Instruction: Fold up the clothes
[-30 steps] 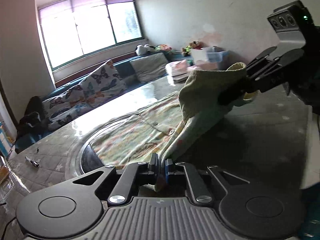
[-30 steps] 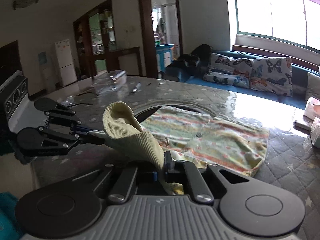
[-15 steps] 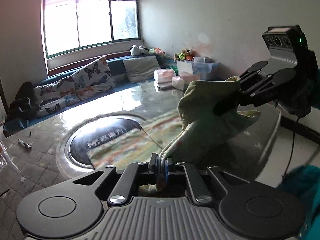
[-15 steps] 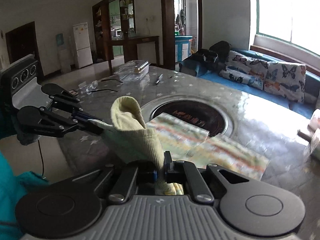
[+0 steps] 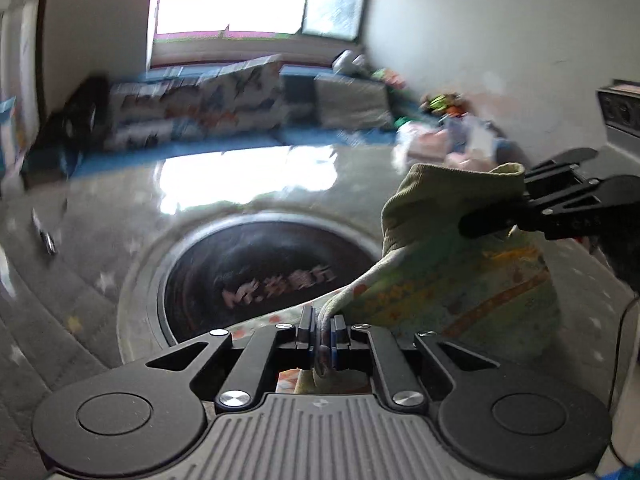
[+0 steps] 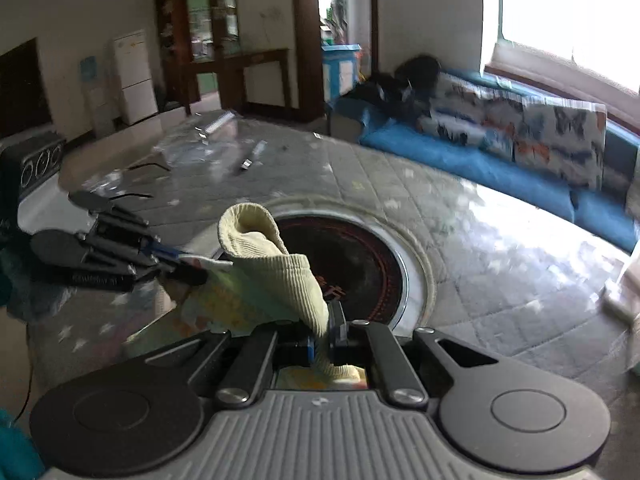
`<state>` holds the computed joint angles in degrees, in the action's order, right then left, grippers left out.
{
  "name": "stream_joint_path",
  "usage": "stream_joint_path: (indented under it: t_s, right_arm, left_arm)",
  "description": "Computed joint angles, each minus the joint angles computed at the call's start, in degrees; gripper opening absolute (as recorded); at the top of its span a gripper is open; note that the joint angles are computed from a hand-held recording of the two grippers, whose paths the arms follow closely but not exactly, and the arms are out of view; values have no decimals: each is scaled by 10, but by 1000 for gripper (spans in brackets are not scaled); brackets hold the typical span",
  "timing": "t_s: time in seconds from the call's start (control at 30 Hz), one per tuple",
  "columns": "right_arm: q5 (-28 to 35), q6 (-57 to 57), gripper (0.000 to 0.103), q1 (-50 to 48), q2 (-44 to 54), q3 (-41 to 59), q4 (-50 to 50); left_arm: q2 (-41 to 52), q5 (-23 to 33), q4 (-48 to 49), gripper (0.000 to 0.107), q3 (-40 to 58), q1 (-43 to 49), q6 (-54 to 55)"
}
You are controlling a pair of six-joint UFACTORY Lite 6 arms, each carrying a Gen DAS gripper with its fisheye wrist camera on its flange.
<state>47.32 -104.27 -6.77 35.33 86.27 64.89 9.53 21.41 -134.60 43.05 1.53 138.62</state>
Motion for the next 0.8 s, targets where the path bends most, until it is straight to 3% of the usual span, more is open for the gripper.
stream_joint_path:
  t_s: [0.1,0.17,0.2,0.37,0.53,0.8]
  right_arm:
    - [-47,23,8,27,78,54,26]
    - [-73,-2,22,30,110,63,73]
    - [-80,-5,23,28,121,64,91]
    - [-84,-49,25,-12,113,29,166]
    - [-62,-159,25,-58,50,-87,222]
    - [-76,-216,25,-98,62,-127,264]
  left_arm:
    - [87,-15,19,8,67,3,-31]
    - [109,-20,36,8,86,7,-54]
    - [120,-23,45,9,96,8,-67]
    - [122,-35,65,14,106,10,-99]
    - [134,-50,54,16,122,5,-103]
    - [142,-87,-40,21,134,12,-40]
